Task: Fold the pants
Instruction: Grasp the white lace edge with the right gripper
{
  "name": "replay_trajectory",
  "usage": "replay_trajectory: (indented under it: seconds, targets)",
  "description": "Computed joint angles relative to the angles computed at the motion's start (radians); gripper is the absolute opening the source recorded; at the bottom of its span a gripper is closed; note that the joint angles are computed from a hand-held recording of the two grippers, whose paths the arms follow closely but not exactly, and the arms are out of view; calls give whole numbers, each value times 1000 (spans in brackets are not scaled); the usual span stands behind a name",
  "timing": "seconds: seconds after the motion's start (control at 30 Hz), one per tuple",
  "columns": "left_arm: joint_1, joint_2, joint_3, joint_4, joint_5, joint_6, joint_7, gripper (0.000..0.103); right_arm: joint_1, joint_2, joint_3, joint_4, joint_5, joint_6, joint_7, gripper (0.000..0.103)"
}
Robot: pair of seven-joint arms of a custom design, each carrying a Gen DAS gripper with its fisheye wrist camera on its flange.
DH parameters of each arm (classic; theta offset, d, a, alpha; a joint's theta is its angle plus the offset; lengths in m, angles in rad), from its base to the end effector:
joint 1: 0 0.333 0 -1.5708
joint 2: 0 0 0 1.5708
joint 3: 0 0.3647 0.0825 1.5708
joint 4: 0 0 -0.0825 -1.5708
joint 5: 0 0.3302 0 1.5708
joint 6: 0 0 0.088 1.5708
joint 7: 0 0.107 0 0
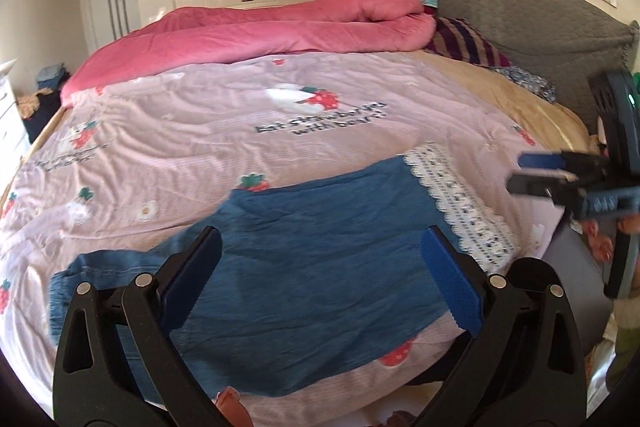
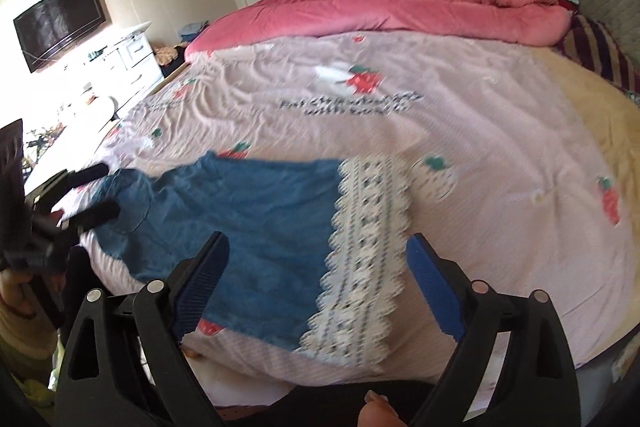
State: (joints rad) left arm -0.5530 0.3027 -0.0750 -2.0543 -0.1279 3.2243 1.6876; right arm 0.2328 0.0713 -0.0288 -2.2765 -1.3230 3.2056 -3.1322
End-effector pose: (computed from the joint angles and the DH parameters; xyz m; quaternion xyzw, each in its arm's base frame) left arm 0.5096 -0.3482 0.4787 -0.4239 0.8023 -0.3775 0.1847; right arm 0.4611 0.1894 0.4637 -0.6412 0.6582 -0.1838 0.3491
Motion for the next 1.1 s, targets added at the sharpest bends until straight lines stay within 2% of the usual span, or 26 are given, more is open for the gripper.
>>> replay_trajectory:
  seconds: [0.1, 0.23, 0.27, 0.33, 0.43, 0.53, 0.6, 0.63, 0.8, 0.9, 0.97, 1.1]
  targets:
    - [3, 18, -34, 16, 8, -14, 13, 93, -19, -5, 2, -11, 110, 2, -115, 91]
    - [3, 46, -74, 39, 22, -37, 37, 93, -67, 15, 45, -35, 377, 28, -389, 93]
    - [5, 55, -87, 45, 23, -39, 44, 93, -100, 26, 84, -40, 461, 30, -470, 93]
    - [19, 73, -124, 53, 22, -48, 64, 93, -211, 49, 215, -48, 632, 31, -632, 93]
    - [29, 99, -162, 60, 21, -61, 95, 93, -374, 106, 404, -26, 787, 11, -792, 93]
    - [39, 126, -195, 73, 16, -85, 126, 93, -440, 168, 488, 22, 860, -26, -881, 93]
    - [21, 140, -188, 80, 18, -91, 135, 93, -458, 205, 514, 52, 897, -45, -923, 93]
    - [29, 149, -203, 84, 16, -95, 148, 93, -486, 233, 551, 75, 921, -62, -960, 93]
    - [-7, 169, -188, 103, 24, -106, 171, 93, -463, 316, 535, 156, 976, -110, -1033, 93]
    - [-50, 183, -154, 116, 41, -102, 175, 93, -546, 382, 644, 192, 1056, -136, -1132, 92]
    - [-77, 194, -129, 128, 52, -102, 171, 93, -587, 417, 706, 211, 1098, -154, -1186, 81]
    - [-92, 214, -121, 147, 59, -96, 175, 93, -546, 420, 685, 224, 1126, -155, -1239, 75]
